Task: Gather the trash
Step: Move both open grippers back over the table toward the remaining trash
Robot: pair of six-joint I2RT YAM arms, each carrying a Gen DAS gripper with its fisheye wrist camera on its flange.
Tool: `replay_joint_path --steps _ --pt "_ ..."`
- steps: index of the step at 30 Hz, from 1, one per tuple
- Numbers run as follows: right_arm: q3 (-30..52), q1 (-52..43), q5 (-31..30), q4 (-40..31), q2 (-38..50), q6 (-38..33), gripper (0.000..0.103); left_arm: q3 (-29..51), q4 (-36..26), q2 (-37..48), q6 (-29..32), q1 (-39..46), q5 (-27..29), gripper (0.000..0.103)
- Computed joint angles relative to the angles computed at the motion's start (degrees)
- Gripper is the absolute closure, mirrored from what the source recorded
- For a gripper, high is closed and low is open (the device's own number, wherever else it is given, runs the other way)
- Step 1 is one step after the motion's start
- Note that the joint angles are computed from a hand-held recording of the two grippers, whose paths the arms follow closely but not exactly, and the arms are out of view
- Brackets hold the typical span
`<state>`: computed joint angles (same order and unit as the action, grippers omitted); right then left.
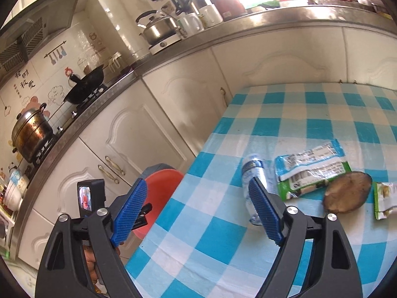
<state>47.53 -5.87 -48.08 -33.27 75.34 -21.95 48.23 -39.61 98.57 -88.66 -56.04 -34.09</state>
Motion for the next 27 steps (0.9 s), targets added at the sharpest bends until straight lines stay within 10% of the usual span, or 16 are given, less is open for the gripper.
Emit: replay_joint_path --steps 27 --pt "4.17 -21.29 -5.51 -8.07 10.01 -18.44 0.011 21.31 -7.63 5.61 -0.15 -10.0 -2.86 0.008"
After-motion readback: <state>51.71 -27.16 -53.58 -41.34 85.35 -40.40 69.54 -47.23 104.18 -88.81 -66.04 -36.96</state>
